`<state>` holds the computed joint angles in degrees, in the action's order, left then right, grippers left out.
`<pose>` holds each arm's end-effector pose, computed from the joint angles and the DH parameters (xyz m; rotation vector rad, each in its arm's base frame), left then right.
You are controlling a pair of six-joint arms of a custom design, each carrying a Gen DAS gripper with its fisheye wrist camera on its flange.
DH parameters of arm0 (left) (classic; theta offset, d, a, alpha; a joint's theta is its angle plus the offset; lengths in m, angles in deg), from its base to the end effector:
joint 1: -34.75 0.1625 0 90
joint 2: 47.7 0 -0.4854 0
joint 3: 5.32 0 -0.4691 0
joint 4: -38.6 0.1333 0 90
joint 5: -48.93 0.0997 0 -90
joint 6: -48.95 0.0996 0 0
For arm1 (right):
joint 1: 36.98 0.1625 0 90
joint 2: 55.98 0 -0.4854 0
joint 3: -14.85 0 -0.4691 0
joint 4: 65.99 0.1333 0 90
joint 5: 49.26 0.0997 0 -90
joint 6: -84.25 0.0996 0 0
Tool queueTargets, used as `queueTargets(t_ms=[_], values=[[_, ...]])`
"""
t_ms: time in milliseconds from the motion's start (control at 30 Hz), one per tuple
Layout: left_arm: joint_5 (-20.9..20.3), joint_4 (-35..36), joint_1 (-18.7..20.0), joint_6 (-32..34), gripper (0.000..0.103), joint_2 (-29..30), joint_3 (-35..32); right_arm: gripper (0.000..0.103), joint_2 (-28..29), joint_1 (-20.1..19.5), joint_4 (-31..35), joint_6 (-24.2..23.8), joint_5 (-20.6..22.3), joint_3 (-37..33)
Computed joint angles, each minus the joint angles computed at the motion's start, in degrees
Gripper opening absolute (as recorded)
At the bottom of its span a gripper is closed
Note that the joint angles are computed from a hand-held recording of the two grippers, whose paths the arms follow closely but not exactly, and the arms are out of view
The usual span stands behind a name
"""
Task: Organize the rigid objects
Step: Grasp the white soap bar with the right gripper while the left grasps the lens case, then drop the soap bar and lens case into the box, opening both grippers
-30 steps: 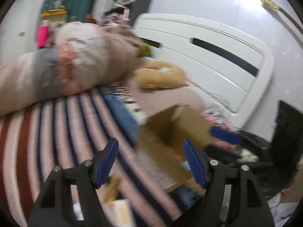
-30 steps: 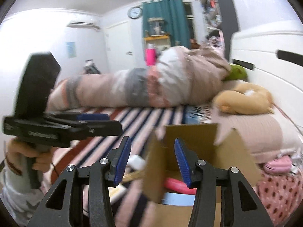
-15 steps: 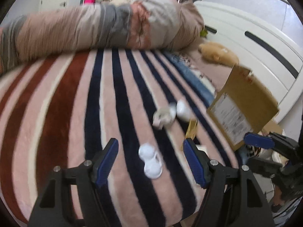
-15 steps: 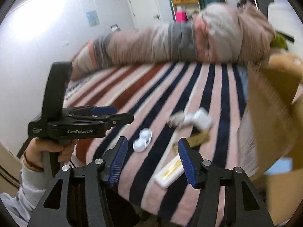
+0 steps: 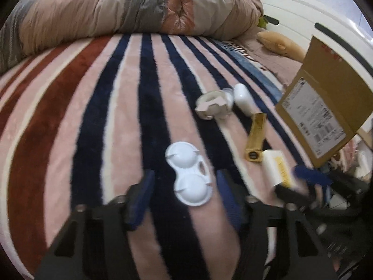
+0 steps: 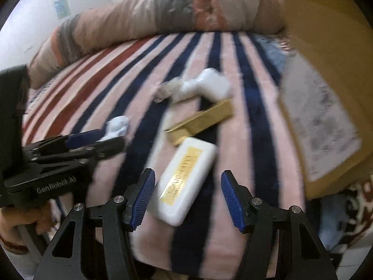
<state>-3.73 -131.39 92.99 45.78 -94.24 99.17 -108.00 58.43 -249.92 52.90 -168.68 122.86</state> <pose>-0.2064 -0.7013 0.0812 0.4648 2.5006 -0.7288 0.1493 -0.6820 0.1491 0.5564 -2.3679 0.6687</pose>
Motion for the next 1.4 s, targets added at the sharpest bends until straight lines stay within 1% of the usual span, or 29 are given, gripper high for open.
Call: queueTargets(t_ms=[67,100,133,167,267,333,400,433,467,533,633,700,800,833,933,1000,1067,1100,1167,1267,1333,1367,1400], values=[[-0.4,0.4,0.4,-0.2,0.037,-0.3,-0.2,0.056,0.0,-0.4,-0.2,-0.4,-1.0,-0.6],[-0.5,0.4,0.6,-0.4,0.036,-0.4,-0.2,0.056,-0.5,-0.8,1.5,-0.1,-0.1,-0.7],[-0.6,0.4,0.7,-0.3,0.036,-0.3,-0.4,0.056,-1.3,-1.1,5.1,1.2,1.8,-1.0],[-0.5,0.5,0.7,-0.2,0.036,-0.1,-0.6,0.056,-1.5,-1.3,6.3,1.4,2.7,-1.1],[0.6,0.2,0.5,0.4,0.036,0.7,-1.1,0.056,-0.4,-1.1,5.3,-0.4,2.3,-1.6],[1.5,-0.4,0.4,0.8,0.036,1.2,-1.3,0.049,0.7,-1.0,3.3,-0.4,0.7,-1.8],[3.2,-1.2,0.1,1.8,0.036,2.2,-1.7,0.034,1.7,-0.7,1.0,-1.3,-0.8,-2.3],[4.0,-1.6,-0.1,2.1,0.035,2.6,-1.8,0.033,2.3,-0.4,-0.4,-2.2,-1.9,-2.6],[4.6,-1.8,-0.2,2.3,0.029,2.7,-1.9,0.031,2.7,-0.1,-1.7,-3.0,-2.3,-2.6],[4.2,-1.7,-0.2,2.7,0.029,2.3,-1.8,0.031,2.3,0.0,-2.5,-4.2,-1.9,-2.0],[3.0,-2.0,-0.3,2.7,0.029,1.0,-1.3,0.031,0.9,0.2,-4.3,-7.7,-0.1,-0.5],[3.4,-3.4,-0.9,3.5,0.029,0.3,-1.0,0.031,-0.4,0.2,-3.7,-8.0,2.5,-0.1],[4.2,-5.7,-2.9,5.9,0.029,-1.3,-0.2,0.031,-2.8,0.6,-1.7,-8.4,6.4,0.5],[4.3,-6.6,-3.6,6.6,0.029,-1.8,-0.1,0.031,-3.8,0.7,-1.1,-8.7,8.1,0.8],[4.1,-8.6,-6.0,8.8,0.029,-3.4,-0.2,0.031,-7.9,1.1,2.6,-10.0,15.6,1.5],[2.6,-9.0,-7.5,10.4,0.029,-4.3,-0.9,0.031,-10.0,1.4,3.1,-11.1,18.6,1.6],[1.0,-8.9,-9.0,13.3,0.029,-4.2,-2.5,0.031,-11.3,1.9,3.1,-11.6,20.0,1.0],[-0.2,-7.6,-9.7,14.3,0.029,-3.8,-4.2,0.031,-12.1,2.0,3.1,-11.8,20.8,0.4],[-1.5,-5.1,-10.6,14.6,0.029,-2.7,-7.1,0.031,-13.1,1.8,2.5,-12.4,21.4,-0.5],[-5.5,-0.1,-11.6,15.7,0.029,0.5,-13.1,0.031,-14.7,1.0,2.0,-12.8,20.2,-2.0],[-8.5,3.7,-11.9,15.9,0.029,3.0,-17.1,0.031,-15.7,-0.2,3.2,-11.0,19.2,-3.5],[-9.3,5.0,-12.0,16.0,0.029,4.1,-18.6,0.031,-15.7,-0.8,3.0,-10.1,17.7,-4.4],[-10.4,7.6,-12.1,15.6,0.029,6.0,-21.4,0.031,-15.6,-1.1,3.0,-10.3,16.0,-5.2]])
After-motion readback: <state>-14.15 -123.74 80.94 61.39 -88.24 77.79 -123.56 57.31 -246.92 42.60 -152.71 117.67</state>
